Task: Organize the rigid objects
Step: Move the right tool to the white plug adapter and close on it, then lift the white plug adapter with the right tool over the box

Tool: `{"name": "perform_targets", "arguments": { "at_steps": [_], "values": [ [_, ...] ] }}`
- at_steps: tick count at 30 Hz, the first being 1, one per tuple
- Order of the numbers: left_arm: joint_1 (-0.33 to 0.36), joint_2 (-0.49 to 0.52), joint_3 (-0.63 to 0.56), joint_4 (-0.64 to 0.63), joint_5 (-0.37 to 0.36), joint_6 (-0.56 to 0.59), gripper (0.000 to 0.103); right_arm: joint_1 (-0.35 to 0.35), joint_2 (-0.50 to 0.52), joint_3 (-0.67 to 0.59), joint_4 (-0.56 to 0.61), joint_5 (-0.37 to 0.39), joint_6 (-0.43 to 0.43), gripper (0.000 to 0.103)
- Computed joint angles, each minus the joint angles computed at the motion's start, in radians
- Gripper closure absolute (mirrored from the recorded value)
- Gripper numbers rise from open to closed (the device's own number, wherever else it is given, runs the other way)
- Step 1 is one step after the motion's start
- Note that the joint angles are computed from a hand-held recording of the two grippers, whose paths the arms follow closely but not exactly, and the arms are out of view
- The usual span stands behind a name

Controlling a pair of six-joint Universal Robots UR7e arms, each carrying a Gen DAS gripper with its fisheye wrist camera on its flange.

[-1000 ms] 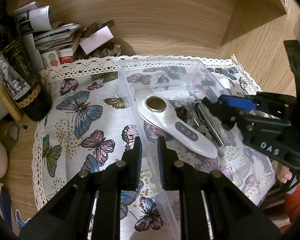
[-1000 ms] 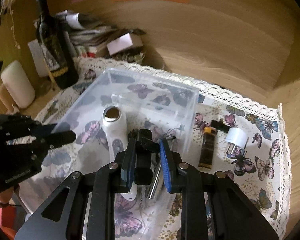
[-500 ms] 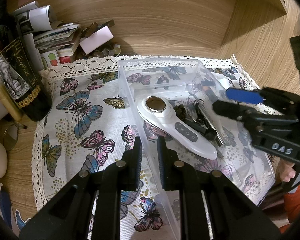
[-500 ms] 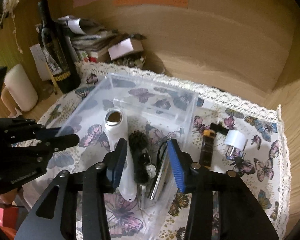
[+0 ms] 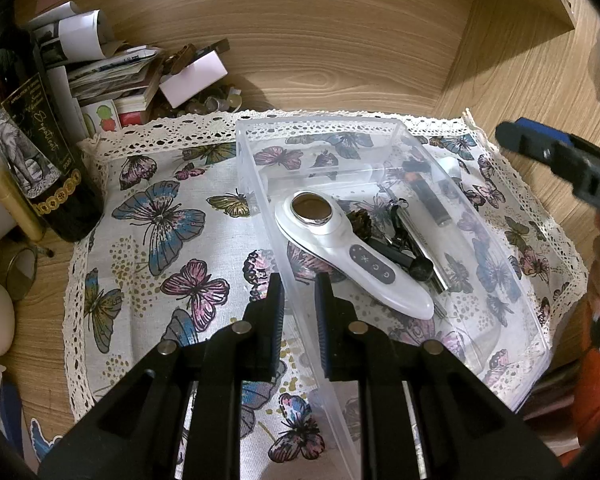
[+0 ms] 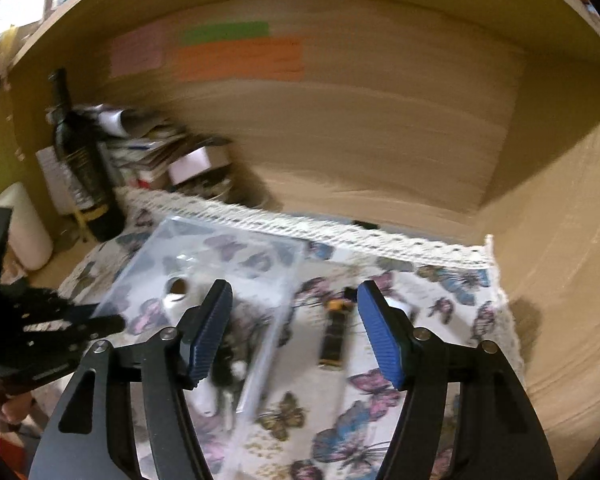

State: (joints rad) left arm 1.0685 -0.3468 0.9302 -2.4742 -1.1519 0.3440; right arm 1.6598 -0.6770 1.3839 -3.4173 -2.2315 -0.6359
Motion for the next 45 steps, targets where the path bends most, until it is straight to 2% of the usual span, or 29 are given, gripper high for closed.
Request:
{"name": "perform_targets", "arguments": {
  "at_steps": [3,9,22,26,27,29,30,31,39,45],
  "values": [
    [0.000,0.001,-0.002,0.000,0.000,0.000,0.088,-0.009,0.018,-0.035,-0.072,-0.043,-0.034,0.041],
    [0.000,0.002,-0.003,0.002,0.000,-0.001,0.088,-0.052,0.016,-0.080,-0.013,-0.071,0.030,0.041],
    [0.001,0.002,-0.005,0.007,-0.004,-0.001,0.088,-0.129,0.056,-0.196,0.277,-0.092,0.212,0.041],
    [0.001,0.002,-0.004,0.006,-0.004,-0.002,0.088,-0.150,0.059,-0.223,0.368,-0.073,0.270,0.041],
    [0.001,0.002,-0.004,0.006,-0.005,-0.002,0.088,-0.153,0.060,-0.229,0.389,-0.069,0.285,0.043],
    [0.000,0.002,-0.005,0.007,-0.004,-0.003,0.088,-0.161,0.057,-0.233,0.424,-0.055,0.311,0.055],
    [0.000,0.002,-0.005,0.007,-0.004,-0.004,0.088,-0.164,0.055,-0.234,0.444,-0.051,0.320,0.064],
    [0.000,0.002,-0.004,0.006,-0.003,-0.003,0.088,-0.168,0.050,-0.229,0.453,-0.038,0.330,0.067],
    [0.001,0.001,-0.001,0.004,-0.004,-0.005,0.088,-0.158,0.038,-0.182,0.356,-0.040,0.285,0.067],
    [0.000,0.000,0.004,0.000,-0.001,-0.003,0.088,-0.127,0.014,-0.120,0.222,-0.071,0.213,0.067]
  ]
}}
